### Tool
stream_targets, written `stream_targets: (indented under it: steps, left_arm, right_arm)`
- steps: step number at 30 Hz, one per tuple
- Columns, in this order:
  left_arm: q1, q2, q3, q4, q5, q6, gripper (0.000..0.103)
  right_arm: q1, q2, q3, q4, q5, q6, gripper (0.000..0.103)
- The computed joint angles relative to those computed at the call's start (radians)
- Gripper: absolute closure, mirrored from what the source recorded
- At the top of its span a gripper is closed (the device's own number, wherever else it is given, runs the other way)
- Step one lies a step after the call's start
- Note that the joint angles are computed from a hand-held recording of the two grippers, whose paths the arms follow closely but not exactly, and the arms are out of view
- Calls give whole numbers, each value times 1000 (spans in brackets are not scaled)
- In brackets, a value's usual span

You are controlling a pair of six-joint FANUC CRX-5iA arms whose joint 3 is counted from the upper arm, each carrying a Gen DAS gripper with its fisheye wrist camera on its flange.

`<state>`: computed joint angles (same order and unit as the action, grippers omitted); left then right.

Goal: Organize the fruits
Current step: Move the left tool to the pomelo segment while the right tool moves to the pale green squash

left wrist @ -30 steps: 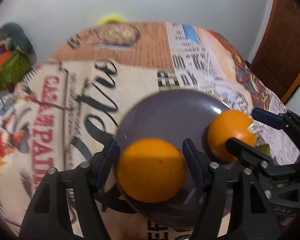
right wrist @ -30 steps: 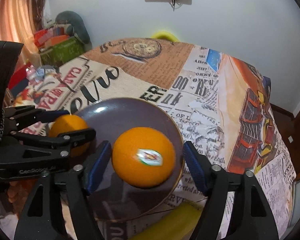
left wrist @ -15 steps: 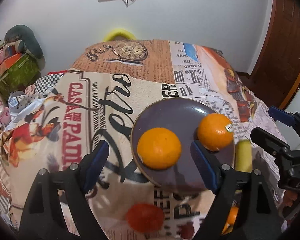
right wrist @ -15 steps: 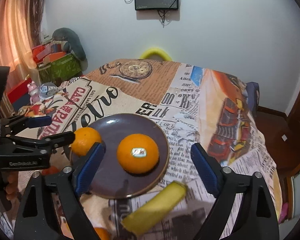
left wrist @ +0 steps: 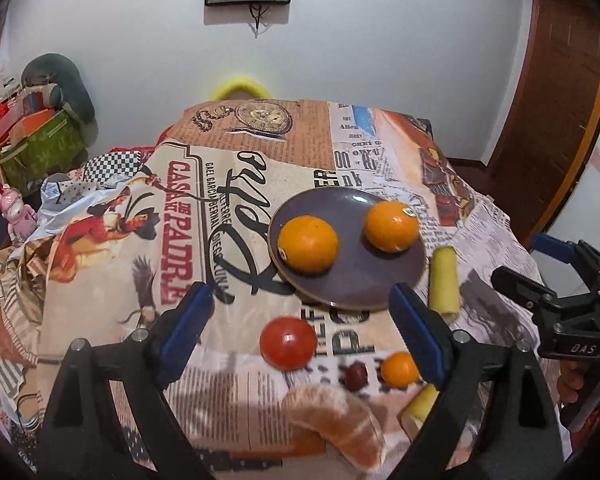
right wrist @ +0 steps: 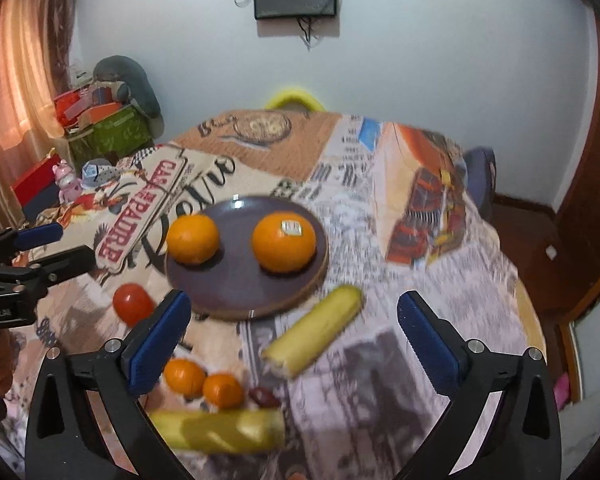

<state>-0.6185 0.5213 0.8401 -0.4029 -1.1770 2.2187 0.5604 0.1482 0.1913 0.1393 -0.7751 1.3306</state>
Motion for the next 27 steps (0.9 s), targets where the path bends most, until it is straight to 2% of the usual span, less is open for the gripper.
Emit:
stream_targets:
  steps: [10,13,21,25,27]
  left_arm:
    - [-18,-49,-128,81,-4,37,26]
    - [-22,-56,-166,107,2,35,31]
    - [-19,-93,-244,127,18,38,31]
    - [-5,-99,-271,165,31,34,31]
    - [0,-93,-274,186,30,32,31]
  right_arm:
    - [21,-79,-100,-73,-44,5,1]
    - [45,-94,-135,-54,-48,0,1]
    - [77,-68,-131,-107,-93,32,2]
    - [115,-54,-151,-47,-99,16,1]
    - [135,-58,-189,36,-76,-27,0]
